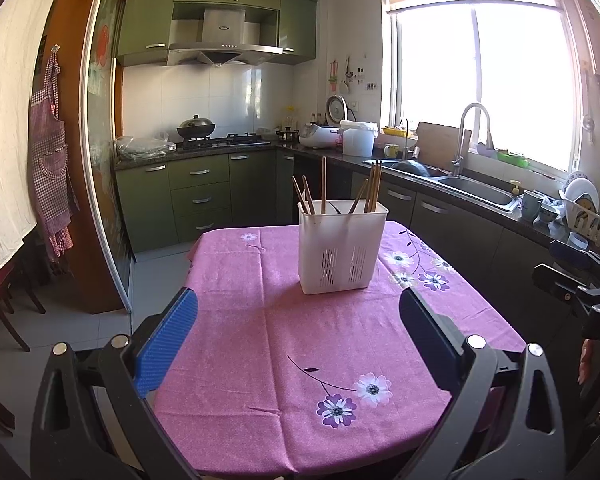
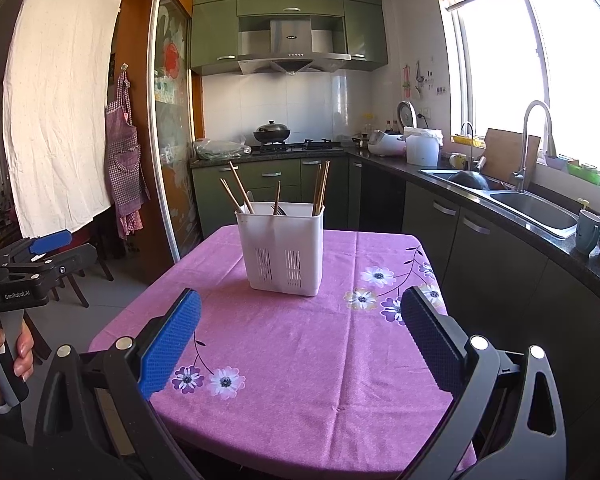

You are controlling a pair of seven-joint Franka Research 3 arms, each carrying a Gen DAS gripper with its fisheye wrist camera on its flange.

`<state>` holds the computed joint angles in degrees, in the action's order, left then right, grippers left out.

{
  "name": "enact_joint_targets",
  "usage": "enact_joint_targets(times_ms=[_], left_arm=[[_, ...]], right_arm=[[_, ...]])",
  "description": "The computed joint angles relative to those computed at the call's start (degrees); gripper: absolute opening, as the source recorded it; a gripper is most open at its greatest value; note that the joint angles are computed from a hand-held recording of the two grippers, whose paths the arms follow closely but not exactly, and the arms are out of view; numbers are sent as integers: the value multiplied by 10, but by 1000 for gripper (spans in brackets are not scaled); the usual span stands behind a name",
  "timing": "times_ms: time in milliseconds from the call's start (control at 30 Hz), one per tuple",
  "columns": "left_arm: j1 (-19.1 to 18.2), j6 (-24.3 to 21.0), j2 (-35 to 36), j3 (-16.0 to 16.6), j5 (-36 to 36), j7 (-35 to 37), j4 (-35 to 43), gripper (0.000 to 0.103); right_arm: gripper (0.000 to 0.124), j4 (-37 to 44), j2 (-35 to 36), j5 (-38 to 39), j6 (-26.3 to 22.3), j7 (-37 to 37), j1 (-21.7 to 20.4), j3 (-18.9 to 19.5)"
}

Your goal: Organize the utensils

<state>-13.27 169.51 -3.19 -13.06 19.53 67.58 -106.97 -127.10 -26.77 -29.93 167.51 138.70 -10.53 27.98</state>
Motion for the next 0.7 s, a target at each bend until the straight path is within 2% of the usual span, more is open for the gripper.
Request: enact_joint_targets(times_ms=[700], left_arm=[[-1,-4,2,-1,10,-10,4,96]], right_arm=[[98,7,11,-12,-1,6,7,-4]])
